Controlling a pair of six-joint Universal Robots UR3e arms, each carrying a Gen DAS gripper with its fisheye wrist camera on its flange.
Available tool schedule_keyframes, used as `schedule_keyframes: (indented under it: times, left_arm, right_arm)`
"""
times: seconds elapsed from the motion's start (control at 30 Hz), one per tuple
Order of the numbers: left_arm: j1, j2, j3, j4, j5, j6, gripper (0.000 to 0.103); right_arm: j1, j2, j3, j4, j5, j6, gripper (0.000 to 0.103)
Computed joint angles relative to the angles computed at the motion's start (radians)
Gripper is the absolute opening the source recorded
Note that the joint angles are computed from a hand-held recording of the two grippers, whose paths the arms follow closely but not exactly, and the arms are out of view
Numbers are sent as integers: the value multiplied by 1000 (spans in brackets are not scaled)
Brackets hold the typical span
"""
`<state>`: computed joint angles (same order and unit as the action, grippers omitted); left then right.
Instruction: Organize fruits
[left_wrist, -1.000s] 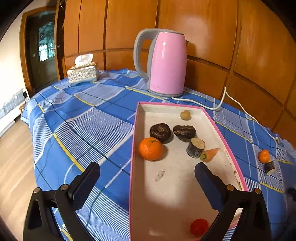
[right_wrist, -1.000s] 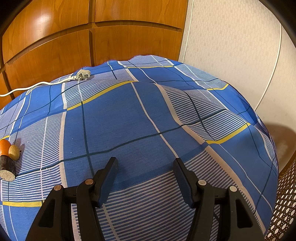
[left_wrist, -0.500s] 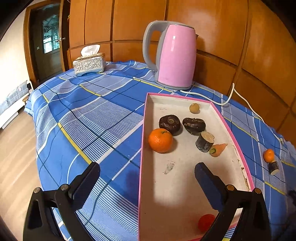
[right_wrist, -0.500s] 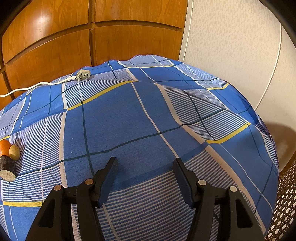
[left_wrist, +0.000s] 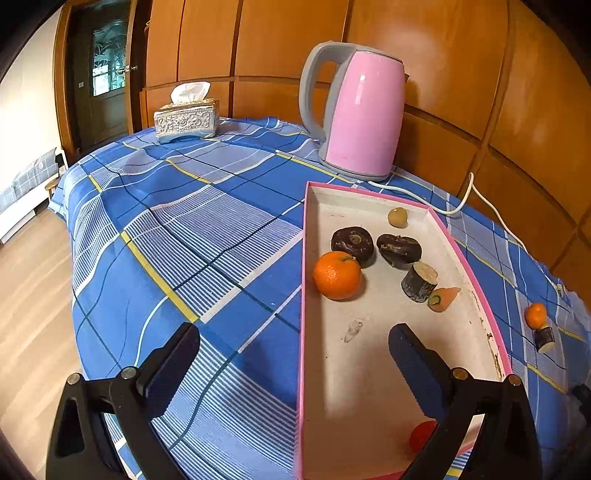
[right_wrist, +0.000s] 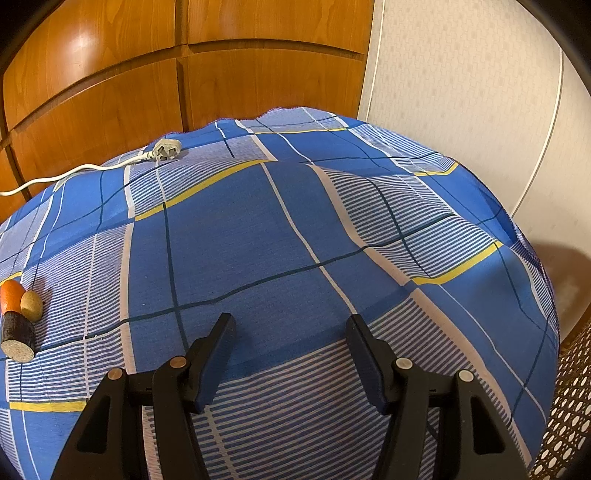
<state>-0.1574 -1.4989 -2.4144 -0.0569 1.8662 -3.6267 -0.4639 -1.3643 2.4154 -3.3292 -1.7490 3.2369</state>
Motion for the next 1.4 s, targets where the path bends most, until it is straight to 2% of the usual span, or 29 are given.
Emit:
schedule_keyframes:
  times: [0.2,0.4,0.6,0.7,0.87,1.0,1.2,1.4]
  left_arm:
    - [11,14,-10,-4,-20,0,103]
    - [-2,9,-4,-6,-15,0,103]
    - [-11,8,-8,0,10,-3,103]
    - [-10,10,-24,22,10,0,103]
    - [5,23,-53,43,-20,7,103]
    - [10,27,-54,38,-22,4,103]
    - [21,25,-53,21,-45,10,103]
    - [27,18,-49,16,-52,14,103]
  right_arm:
    - [-4,-32,-24,84,13,-14,63]
    - [-21,-93,-35,187,92,-40,63]
    - [7,-140,-78,297,232,-95,62]
    - [28,-148,-119,359,319,-124,57]
    - [68,-114,-223,465,434,-146,38]
    - [93,-68,-328,541,508,-143,36]
    - [157,84,-558,702,501,-162,28]
    - [141,205,-733,902,639,-192,28]
